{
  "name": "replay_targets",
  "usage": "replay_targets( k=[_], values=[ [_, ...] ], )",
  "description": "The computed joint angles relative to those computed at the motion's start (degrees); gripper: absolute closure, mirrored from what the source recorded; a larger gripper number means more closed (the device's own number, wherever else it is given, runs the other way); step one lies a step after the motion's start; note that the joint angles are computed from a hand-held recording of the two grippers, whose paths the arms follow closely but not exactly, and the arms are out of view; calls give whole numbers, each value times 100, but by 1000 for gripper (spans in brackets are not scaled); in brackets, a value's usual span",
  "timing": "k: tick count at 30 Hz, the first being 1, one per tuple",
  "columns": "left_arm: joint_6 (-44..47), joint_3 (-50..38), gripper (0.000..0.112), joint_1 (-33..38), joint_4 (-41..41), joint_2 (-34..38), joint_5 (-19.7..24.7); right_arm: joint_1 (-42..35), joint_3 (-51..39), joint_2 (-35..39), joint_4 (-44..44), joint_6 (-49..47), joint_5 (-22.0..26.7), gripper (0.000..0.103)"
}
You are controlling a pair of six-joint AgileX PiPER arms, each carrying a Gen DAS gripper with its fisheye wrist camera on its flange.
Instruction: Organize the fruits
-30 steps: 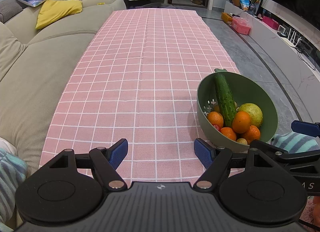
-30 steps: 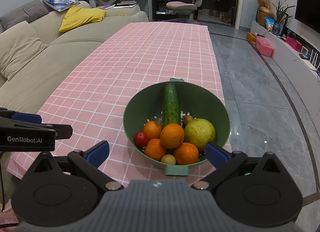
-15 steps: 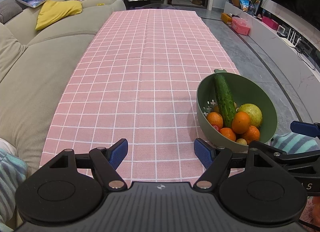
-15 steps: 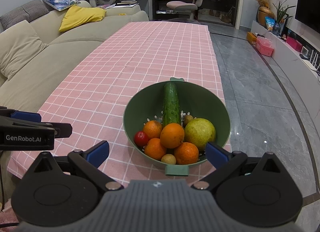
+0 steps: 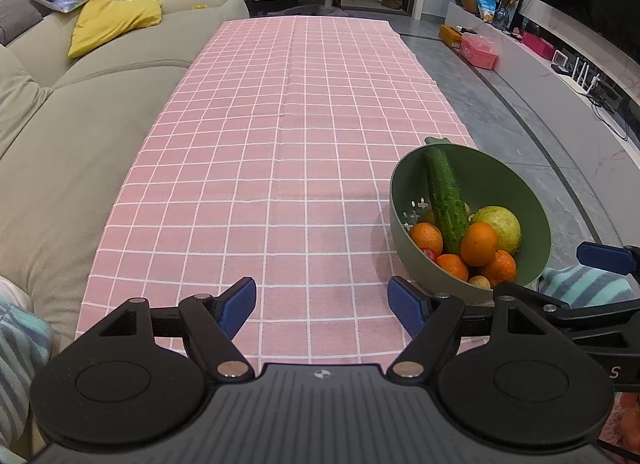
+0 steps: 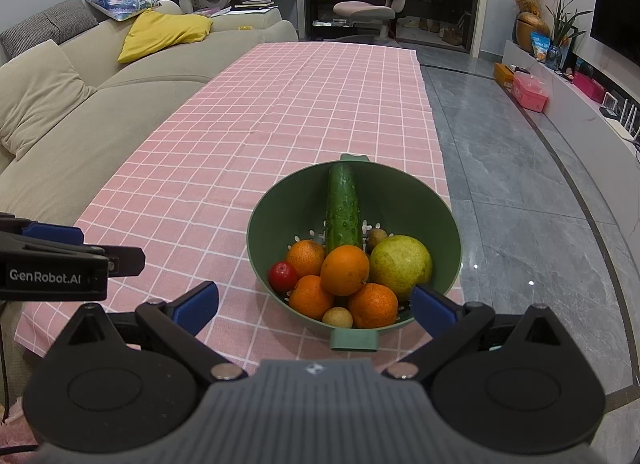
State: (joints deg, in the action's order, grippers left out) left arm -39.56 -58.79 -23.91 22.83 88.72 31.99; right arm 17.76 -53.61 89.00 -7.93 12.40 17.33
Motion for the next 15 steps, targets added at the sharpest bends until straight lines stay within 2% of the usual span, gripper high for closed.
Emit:
replay_targets(
  k=[15],
  values=[
    [-107, 82, 24, -23, 126, -30, -106, -12, 13, -13, 52, -62, 10, 5]
  ],
)
